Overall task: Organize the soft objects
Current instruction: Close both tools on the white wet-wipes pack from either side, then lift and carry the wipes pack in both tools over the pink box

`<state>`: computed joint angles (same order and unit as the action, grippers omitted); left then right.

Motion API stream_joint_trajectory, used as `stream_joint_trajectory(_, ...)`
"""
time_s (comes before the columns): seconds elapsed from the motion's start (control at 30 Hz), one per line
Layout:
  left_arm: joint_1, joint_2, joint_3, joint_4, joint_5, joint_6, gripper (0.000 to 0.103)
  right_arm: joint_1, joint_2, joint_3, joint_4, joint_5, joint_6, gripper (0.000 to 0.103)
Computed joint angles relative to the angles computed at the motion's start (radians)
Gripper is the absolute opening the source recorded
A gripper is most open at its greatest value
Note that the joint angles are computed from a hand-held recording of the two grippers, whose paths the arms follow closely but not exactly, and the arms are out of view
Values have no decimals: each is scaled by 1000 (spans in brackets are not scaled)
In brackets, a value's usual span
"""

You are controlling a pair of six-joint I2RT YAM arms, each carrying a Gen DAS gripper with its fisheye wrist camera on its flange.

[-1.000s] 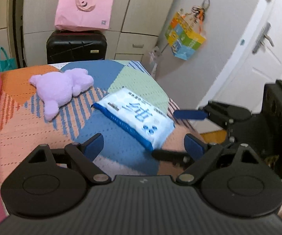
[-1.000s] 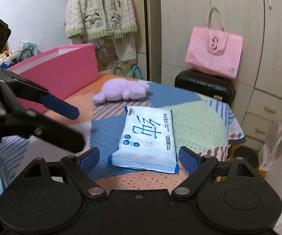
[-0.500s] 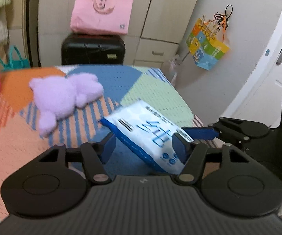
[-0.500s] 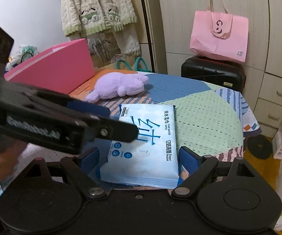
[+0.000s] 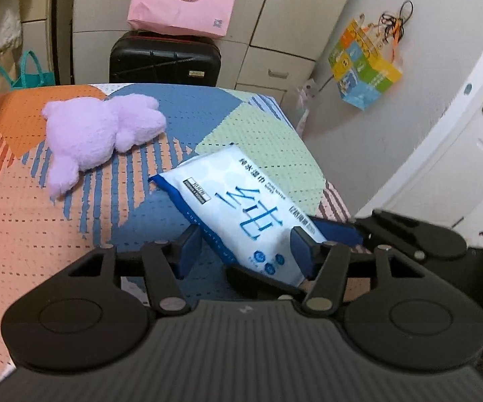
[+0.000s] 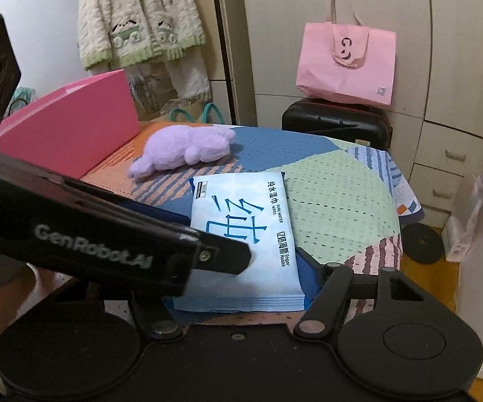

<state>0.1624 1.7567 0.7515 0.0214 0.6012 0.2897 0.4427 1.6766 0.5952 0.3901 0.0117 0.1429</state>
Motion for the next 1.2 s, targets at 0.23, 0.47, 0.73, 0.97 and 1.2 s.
stream_joint_trajectory(0.23,-3,-41,-95,124,-24,-2,44,44,-12,-16,11,58,71,70)
stream_joint_trajectory(0.47,32,-37,-68,48,11,29,45,91,-3,-19,18,139,84,67)
stream_joint_trajectory(0.73,44,-9,-12,-31,42,20,50,75,-7,-42,56,112,152,68)
stream_joint_trajectory(0.97,39,-41,-63,21,33,21,44,65,-17,-62,88,67,182,67)
stream_joint_trajectory(1.2,69,-116,-110,-17,35,83,44,114,-54,-77,63,99,198,66)
